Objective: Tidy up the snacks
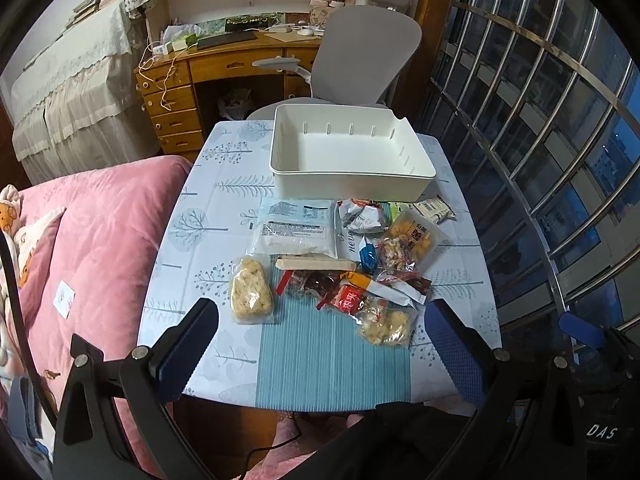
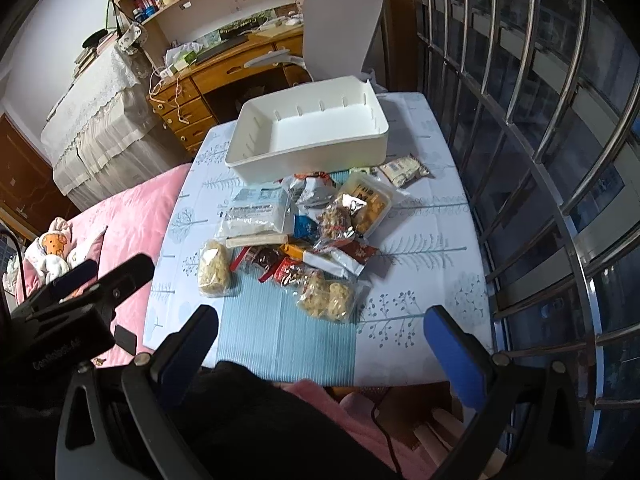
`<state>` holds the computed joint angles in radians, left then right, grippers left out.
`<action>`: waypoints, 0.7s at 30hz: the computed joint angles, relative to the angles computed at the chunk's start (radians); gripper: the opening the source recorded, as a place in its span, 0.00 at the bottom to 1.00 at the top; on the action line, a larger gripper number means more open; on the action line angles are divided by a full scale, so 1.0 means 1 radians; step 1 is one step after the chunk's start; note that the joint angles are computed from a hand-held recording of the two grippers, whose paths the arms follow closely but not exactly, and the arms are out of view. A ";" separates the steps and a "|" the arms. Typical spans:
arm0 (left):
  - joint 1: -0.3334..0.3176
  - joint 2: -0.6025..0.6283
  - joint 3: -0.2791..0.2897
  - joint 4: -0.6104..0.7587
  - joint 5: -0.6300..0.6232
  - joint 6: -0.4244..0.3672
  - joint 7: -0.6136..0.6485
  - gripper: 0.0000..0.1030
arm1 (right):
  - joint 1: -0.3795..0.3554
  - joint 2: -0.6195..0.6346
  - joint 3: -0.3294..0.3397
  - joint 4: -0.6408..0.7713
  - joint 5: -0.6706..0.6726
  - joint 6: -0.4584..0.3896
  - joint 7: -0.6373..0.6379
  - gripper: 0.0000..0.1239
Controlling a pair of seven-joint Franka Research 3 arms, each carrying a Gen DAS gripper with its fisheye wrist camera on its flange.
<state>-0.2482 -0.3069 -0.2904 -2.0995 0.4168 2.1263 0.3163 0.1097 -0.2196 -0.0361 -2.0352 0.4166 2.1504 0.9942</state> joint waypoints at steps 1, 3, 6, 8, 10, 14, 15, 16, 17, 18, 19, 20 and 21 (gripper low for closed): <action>0.000 0.000 0.000 0.000 -0.001 0.000 -0.002 0.99 | 0.000 -0.002 -0.001 -0.001 0.004 0.001 -0.003 0.83; 0.000 0.004 -0.002 0.004 -0.003 -0.004 -0.009 0.99 | 0.000 0.002 -0.004 0.006 0.010 -0.004 -0.010 0.83; -0.001 0.009 -0.007 0.014 0.000 -0.021 -0.025 0.99 | -0.001 0.008 -0.008 0.013 0.018 -0.005 -0.024 0.83; -0.002 0.008 -0.008 0.013 0.000 -0.025 -0.043 0.99 | -0.003 0.021 -0.013 0.028 0.034 -0.012 -0.036 0.83; -0.004 0.009 -0.010 0.014 -0.002 -0.035 -0.059 0.99 | -0.007 0.037 -0.018 0.043 0.047 -0.021 -0.042 0.83; -0.010 0.020 -0.016 0.024 -0.006 -0.057 -0.089 0.99 | -0.018 0.072 -0.023 0.073 0.066 -0.042 -0.058 0.83; -0.012 0.022 -0.016 0.027 -0.008 -0.063 -0.096 0.99 | -0.021 0.081 -0.025 0.081 0.074 -0.050 -0.067 0.83; -0.015 0.027 -0.015 0.030 -0.015 -0.067 -0.101 0.99 | -0.023 0.091 -0.027 0.090 0.083 -0.060 -0.078 0.83; -0.017 0.031 -0.013 0.034 -0.022 -0.073 -0.103 0.99 | -0.027 0.097 -0.028 0.096 0.090 -0.067 -0.087 0.83; -0.020 0.035 -0.012 0.035 -0.030 -0.076 -0.106 0.99 | -0.030 0.109 -0.029 0.105 0.096 -0.073 -0.099 0.83; -0.022 0.036 -0.010 0.034 -0.038 -0.079 -0.113 0.99 | -0.033 0.115 -0.028 0.108 0.098 -0.075 -0.107 0.83; -0.024 0.037 -0.009 0.033 -0.047 -0.084 -0.123 0.99 | -0.035 0.125 -0.027 0.115 0.101 -0.076 -0.118 0.83; -0.025 0.036 -0.011 0.031 -0.052 -0.093 -0.135 0.99 | -0.037 0.133 -0.027 0.118 0.105 -0.075 -0.129 0.83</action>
<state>-0.2733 -0.2708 -0.3009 -2.0687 0.3653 2.0337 0.1814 0.0724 -0.0869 -0.0628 -1.9175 0.5212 2.0750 0.8650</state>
